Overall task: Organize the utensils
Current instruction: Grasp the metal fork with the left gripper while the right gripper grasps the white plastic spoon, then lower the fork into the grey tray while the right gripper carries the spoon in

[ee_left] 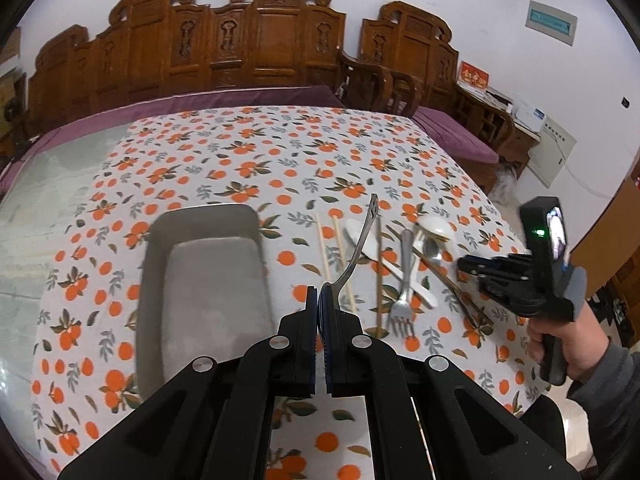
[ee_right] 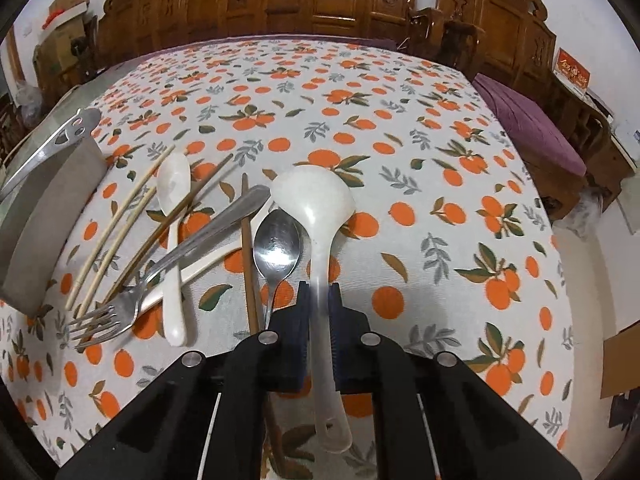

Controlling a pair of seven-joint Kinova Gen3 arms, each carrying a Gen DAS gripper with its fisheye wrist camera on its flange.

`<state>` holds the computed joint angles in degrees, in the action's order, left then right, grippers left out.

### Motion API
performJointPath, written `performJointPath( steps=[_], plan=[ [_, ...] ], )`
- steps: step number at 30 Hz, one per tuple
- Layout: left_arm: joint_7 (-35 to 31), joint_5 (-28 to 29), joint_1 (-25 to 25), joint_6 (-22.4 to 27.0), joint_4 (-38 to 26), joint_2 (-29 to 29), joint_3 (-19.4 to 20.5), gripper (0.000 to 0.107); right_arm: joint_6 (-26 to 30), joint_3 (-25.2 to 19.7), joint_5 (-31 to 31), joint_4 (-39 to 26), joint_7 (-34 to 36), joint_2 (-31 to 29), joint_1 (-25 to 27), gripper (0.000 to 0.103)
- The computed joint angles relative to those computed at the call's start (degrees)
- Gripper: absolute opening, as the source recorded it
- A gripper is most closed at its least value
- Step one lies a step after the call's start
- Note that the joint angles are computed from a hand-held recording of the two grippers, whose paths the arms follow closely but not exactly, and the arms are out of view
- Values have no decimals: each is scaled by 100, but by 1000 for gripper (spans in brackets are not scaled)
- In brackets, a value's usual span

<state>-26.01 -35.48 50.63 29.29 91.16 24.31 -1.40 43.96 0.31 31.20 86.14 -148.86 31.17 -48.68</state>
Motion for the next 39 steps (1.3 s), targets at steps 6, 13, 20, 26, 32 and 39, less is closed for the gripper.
performJointPath(
  steps=[6,13,20,26,32,39],
  plan=[
    [237,-195,-36,58,261,-185,-120,1,19,-58,94,35,-34,-219,-95,11],
    [590,-461,-254,173,579,-335,-86,2,98,-198,172,-222,93,-243,-256,11],
    [911,-678,-459,371,760,-311,-44,2,88,-290,85,-644,355,-143,-442,11],
    [860,-718,-592,654,601,-70,53,2,15,-353,-122,-1031,672,2,-568,11],
    [493,-373,-800,601,431,153,131,2,11,-418,-478,-1422,1122,188,-596,11],
    [-362,390,-1090,531,189,320,306,2,180,-408,-910,-1937,1577,413,-587,11]
  ],
)
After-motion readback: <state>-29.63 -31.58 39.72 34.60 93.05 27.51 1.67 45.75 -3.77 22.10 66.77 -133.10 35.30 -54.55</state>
